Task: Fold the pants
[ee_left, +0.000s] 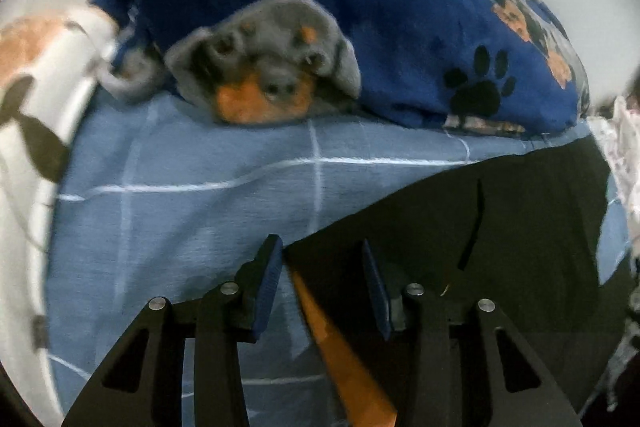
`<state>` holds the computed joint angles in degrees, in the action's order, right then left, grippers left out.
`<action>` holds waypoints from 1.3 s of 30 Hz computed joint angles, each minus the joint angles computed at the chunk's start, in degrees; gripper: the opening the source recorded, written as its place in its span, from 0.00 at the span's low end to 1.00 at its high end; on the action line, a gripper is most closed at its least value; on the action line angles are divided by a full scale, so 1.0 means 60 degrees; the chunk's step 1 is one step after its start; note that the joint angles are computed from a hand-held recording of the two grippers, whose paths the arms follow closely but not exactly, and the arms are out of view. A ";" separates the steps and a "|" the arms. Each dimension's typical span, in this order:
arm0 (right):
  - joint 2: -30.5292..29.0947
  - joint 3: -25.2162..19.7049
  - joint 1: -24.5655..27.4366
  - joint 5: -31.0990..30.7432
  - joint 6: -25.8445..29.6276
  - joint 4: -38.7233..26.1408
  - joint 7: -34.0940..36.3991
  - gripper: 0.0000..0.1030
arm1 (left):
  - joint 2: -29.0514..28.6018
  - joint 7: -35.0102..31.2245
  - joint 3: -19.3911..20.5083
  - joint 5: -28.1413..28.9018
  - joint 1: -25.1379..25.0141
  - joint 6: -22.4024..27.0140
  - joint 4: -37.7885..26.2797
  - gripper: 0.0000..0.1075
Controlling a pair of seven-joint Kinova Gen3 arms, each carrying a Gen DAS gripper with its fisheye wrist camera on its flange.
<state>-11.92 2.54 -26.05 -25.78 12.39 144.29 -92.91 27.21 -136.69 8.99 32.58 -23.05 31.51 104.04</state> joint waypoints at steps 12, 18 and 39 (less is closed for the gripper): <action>0.0446 0.0021 0.0419 -0.3333 0.0085 0.0036 0.3465 1.00 | 0.0124 -0.1653 -0.0014 0.1462 -0.1191 0.1593 -0.0002 0.48; 0.0754 -0.2390 0.2848 -0.4979 0.0337 -0.0082 0.5144 1.00 | 0.0750 -0.1543 -0.0343 0.2168 -0.1041 0.2930 -0.0811 0.51; 0.4089 -0.4523 0.7091 -1.1148 0.4125 -0.2536 1.1371 1.00 | -0.5336 -0.7481 -0.0614 0.7571 -0.1207 0.1182 0.5103 0.04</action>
<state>12.61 -24.59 16.49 -92.66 37.14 129.07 -24.68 -4.80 -181.58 5.31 78.01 -30.29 38.61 134.65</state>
